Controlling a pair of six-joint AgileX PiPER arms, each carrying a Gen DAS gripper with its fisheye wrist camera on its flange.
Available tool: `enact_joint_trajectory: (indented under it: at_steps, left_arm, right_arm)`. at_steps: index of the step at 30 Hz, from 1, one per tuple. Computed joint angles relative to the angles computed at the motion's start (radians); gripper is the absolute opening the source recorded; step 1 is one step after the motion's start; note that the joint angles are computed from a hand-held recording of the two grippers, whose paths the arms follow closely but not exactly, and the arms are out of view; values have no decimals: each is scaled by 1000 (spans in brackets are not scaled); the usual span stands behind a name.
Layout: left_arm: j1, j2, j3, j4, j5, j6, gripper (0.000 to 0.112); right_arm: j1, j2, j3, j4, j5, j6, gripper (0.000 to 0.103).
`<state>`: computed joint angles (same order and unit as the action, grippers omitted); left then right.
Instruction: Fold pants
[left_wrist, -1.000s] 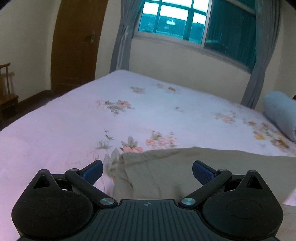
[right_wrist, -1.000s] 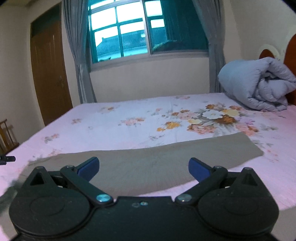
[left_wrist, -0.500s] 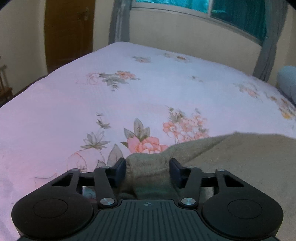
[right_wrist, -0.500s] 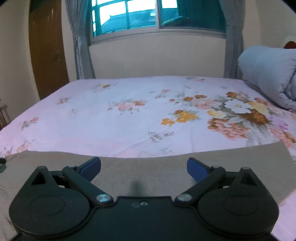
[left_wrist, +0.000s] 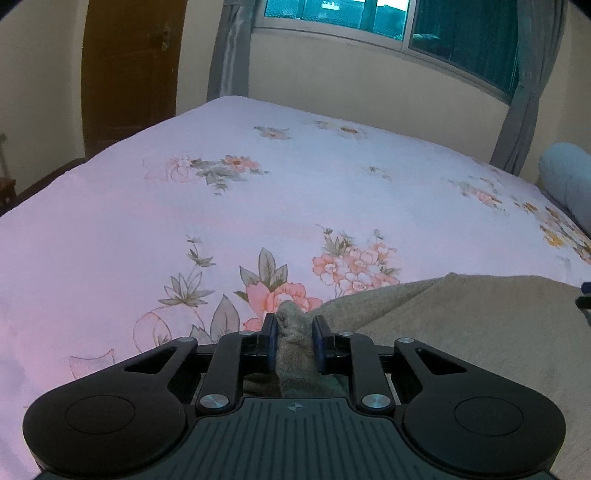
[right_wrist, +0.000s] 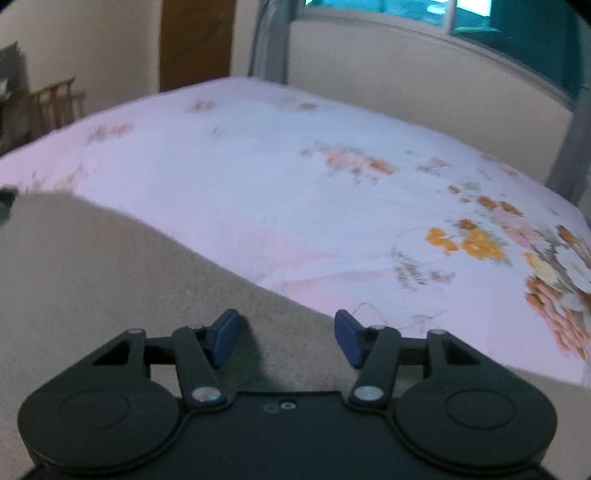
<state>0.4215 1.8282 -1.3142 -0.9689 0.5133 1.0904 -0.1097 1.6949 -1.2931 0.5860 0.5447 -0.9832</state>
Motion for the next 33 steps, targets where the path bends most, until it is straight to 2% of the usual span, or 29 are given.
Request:
enact_joint_trajectory:
  at_steps: [2,5,7,11,12,14,17,20,24,26,30,33]
  left_arm:
    - [3,7,-3,-12,6,13,20]
    - [10,15,-17,-6,26,15,20]
    - [10,21,-30,15,37,5,20]
    - [8,25,-39,31,43,-8,20]
    - [9,26,-39,28,43,-5,20]
    - [8,25,-39,23,42,-3,20]
    - [10,23,-33,0,40,17,20]
    - [10,5,-10,-35,28,62,19]
    - [36,-35,14,-125,55,136,14]
    - [63,-63,10,-156,106,155,14]
    - [136,-149,56,-235,219,227,14]
    - [287,-261,175,-370,410,367,14]
  right_arm:
    - [0,18,-14,17,-8,-54,49]
    - [-3,49,-60,-3,34,-90,49]
    - [-9,80,-118,-38,105,-89,46]
    - [-17,142,-255,-80,280,-96,22]
    - [-12,148,-273,-93,305,-110,18]
    - [1,151,-289,-127,331,-120,1]
    - [7,125,-263,-134,312,-170,0]
    - [-23,83,-226,-66,305,-209,0]
    - [-38,-43,-114,-14,269,-277,0]
    - [-53,-111,-80,2,283,-292,0]
    - [-121,-323,17,34,377,-356,0]
    - [-236,-520,119,90,498,-448,0]
